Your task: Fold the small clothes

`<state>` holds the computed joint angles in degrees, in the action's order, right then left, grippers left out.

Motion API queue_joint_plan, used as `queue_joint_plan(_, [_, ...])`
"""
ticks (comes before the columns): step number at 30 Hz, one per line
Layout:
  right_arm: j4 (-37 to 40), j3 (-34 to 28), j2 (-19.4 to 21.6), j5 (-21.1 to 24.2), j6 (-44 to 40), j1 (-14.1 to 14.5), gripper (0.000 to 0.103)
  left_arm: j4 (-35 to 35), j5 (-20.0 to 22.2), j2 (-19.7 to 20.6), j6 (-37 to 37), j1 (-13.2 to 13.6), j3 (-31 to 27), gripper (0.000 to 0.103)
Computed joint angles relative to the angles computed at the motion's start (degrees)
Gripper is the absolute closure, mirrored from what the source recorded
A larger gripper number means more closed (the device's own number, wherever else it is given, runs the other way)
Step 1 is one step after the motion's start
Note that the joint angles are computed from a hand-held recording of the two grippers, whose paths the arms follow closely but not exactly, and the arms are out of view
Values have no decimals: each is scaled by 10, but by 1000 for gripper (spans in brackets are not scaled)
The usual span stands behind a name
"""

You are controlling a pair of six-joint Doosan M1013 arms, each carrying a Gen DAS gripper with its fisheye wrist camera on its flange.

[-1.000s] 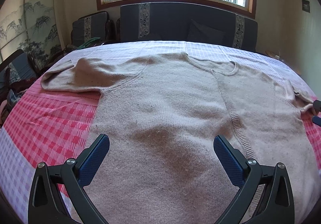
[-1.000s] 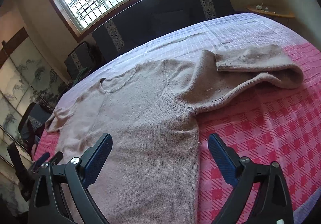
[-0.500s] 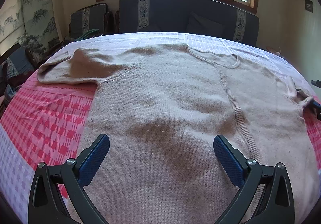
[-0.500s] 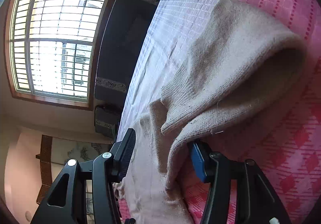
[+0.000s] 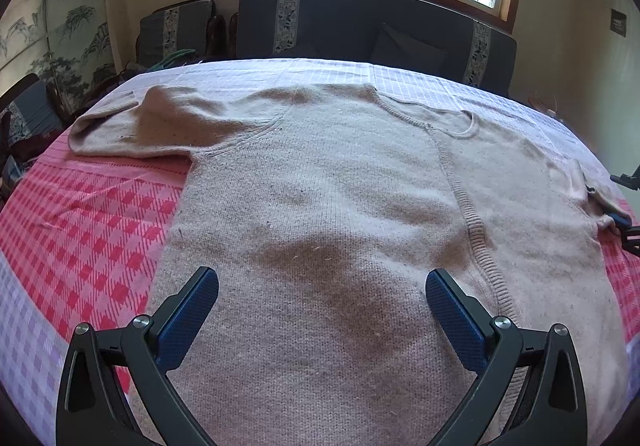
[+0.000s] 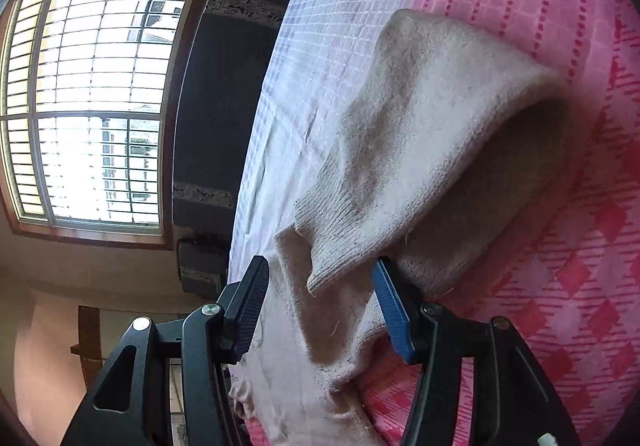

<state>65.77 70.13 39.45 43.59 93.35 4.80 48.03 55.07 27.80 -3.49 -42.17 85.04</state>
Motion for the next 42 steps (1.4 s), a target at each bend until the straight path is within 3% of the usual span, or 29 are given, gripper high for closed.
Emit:
queue_joint_plan(5, [14,-4,7,-27,13,-2,54,-11,-3,2,14,2,-4,0])
queue_joint_plan(6, [1,-8,9,-31,25,-1,64,-11,-4,3,16,2,-5,0])
queue_joint_plan(7, [-21,-15,11,-32,41,0,91,-8,-6,2,14,2,-4,0])
queue_joint_plan(9, [-37,-22,16,-33,46,1,95,-5,-14,0,7,3,0,0])
queue_joint_plan(13, [59,-18,5,-33,-52,12,95,24,-38,-16,-44,4,24,0])
queue_joint_plan(18, [179,-72,22,42,-130,61,95,69,-24,-38,-79,2,40,0])
queue_joint_plan(23, [211,-134,65,83,-112,128,95,91,-18,-58,-100,4,63,0])
queue_joint_plan(27, [172,-178,103,97,-57,171,95,89,-24,-74,-116,9,86,0])
queue_joint_plan(34, [170,-195,139,141,-29,203,92,79,-45,-89,-135,25,115,0])
queue_joint_plan(38, [100,-189,132,183,3,199,82,68,-105,-99,-148,47,126,0])
queue_joint_plan(40, [71,-166,110,192,-22,195,67,62,-167,-108,-154,65,133,0])
queue_joint_plan(42, [59,-136,84,195,-79,187,59,16,-247,-110,-106,90,131,0])
